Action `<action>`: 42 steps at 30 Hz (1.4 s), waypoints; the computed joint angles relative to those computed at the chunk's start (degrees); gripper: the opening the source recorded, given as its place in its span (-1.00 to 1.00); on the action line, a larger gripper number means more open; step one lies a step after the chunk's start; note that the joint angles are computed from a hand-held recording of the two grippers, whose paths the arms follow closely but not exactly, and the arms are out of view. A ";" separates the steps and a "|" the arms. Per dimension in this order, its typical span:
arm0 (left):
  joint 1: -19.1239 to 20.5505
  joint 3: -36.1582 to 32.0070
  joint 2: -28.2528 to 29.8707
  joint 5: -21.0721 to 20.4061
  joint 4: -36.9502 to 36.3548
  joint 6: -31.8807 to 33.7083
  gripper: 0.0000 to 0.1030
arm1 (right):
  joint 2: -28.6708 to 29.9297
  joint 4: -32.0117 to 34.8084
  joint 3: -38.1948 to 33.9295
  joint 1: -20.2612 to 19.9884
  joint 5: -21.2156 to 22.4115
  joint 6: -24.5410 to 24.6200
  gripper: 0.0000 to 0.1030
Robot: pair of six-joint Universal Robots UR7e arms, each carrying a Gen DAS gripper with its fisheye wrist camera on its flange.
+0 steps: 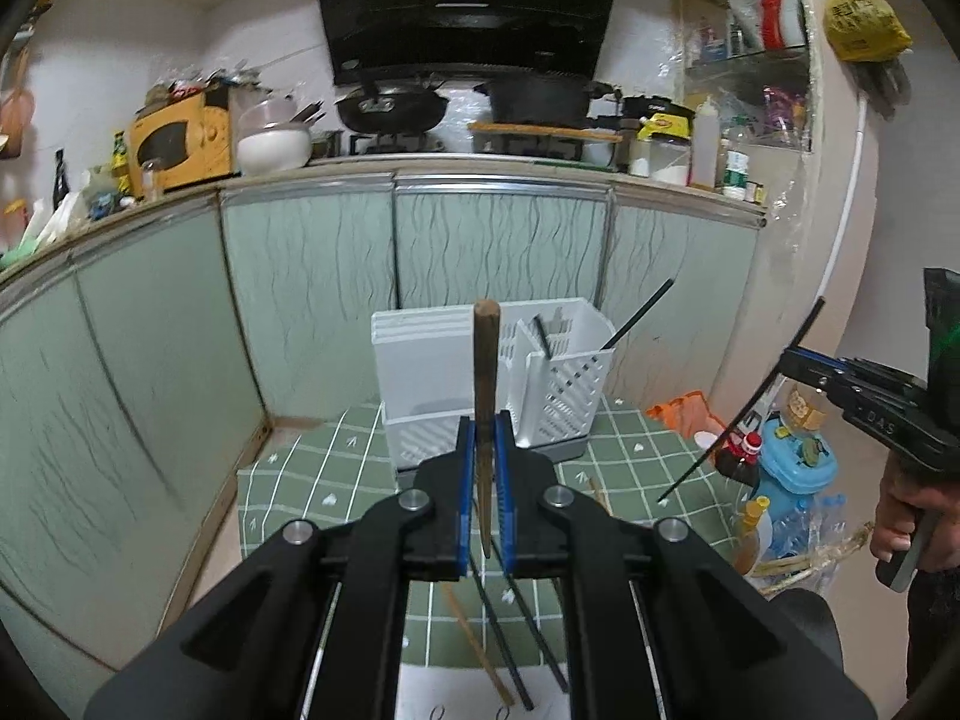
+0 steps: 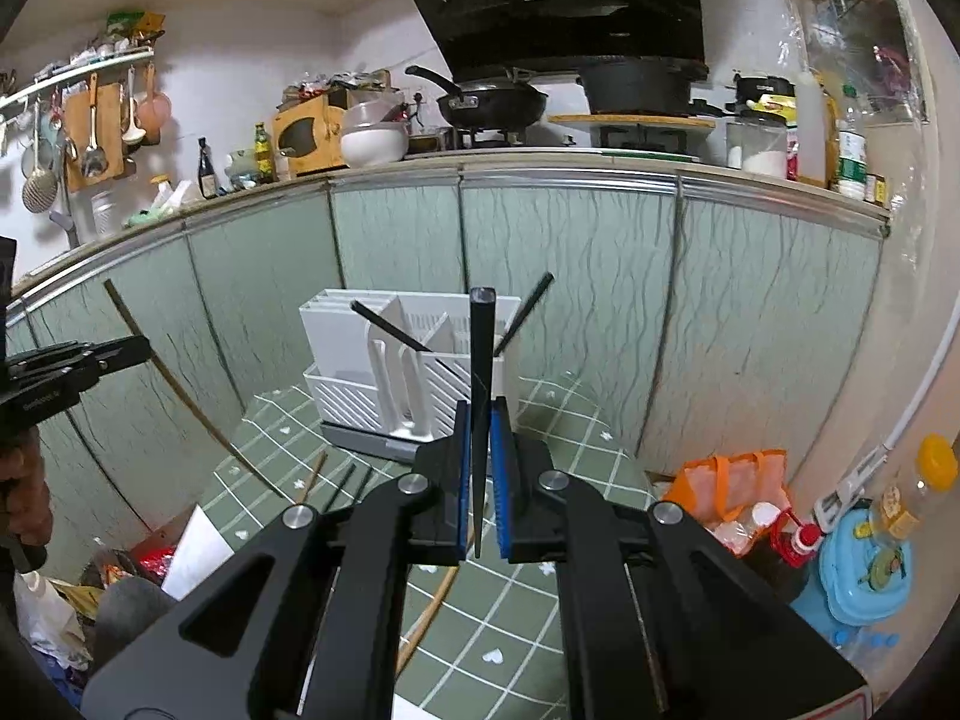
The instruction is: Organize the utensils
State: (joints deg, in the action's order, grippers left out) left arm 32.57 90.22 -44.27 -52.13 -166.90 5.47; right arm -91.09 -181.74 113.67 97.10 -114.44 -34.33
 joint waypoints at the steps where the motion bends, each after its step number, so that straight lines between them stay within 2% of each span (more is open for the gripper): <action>1: 0.01 -0.78 0.33 -0.49 0.19 0.29 -0.85 | 0.14 0.45 -0.53 0.09 0.23 0.00 -0.88; 15: 2.45 -14.64 6.48 -10.14 6.13 3.32 -0.85 | 3.23 8.30 -10.67 0.47 4.18 -1.51 -0.88; 34: 4.27 -36.95 17.32 -16.85 18.01 9.48 -0.85 | 10.99 25.51 -30.24 -0.82 10.01 0.77 -0.88; 42: 4.95 -48.32 22.77 -18.85 23.67 11.76 -0.85 | 15.75 31.68 -39.51 -0.93 10.51 -0.40 -0.88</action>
